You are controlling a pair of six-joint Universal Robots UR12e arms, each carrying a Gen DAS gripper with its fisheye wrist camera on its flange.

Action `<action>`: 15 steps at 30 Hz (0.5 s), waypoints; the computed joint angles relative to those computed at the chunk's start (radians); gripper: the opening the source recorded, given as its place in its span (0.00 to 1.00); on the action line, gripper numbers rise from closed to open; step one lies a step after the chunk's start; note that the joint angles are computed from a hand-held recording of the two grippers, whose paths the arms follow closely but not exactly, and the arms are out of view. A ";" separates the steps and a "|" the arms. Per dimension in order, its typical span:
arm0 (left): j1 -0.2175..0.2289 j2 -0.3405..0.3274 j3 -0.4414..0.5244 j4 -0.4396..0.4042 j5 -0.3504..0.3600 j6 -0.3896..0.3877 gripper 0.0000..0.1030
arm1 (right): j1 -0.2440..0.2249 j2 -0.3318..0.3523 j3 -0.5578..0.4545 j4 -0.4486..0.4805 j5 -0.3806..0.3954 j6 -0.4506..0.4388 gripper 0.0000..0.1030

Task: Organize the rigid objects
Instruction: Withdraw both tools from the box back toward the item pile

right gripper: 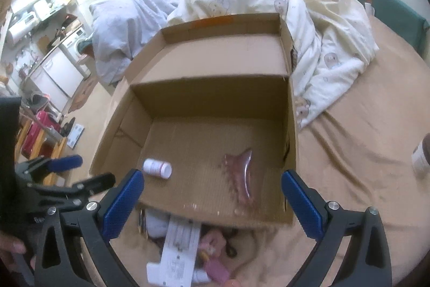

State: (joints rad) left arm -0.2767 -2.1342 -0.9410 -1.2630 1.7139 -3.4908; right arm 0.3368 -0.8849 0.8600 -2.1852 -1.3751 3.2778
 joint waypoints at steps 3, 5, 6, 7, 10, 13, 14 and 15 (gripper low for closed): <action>-0.002 0.025 -0.038 0.014 0.001 -0.006 0.83 | 0.002 -0.022 0.033 -0.008 -0.002 -0.012 1.00; -0.002 0.043 -0.066 0.018 0.002 -0.013 0.83 | 0.001 -0.037 0.057 -0.012 0.009 -0.004 1.00; -0.001 0.048 -0.073 0.016 0.003 -0.018 0.83 | 0.001 -0.043 0.067 -0.010 0.010 0.002 1.00; 0.000 0.053 -0.082 0.012 0.003 -0.024 0.83 | 0.001 -0.049 0.076 -0.002 0.006 0.009 1.00; 0.004 0.067 -0.109 0.007 -0.016 -0.052 0.83 | 0.000 -0.067 0.105 0.015 0.006 0.033 1.00; 0.008 0.075 -0.134 0.014 -0.026 -0.077 0.83 | -0.003 -0.084 0.136 0.008 0.013 0.066 1.00; 0.009 0.077 -0.141 0.016 -0.027 -0.083 0.83 | -0.004 -0.088 0.143 0.007 0.013 0.078 1.00; 0.011 0.077 -0.145 0.016 -0.026 -0.089 0.83 | -0.005 -0.090 0.147 0.008 0.014 0.090 1.00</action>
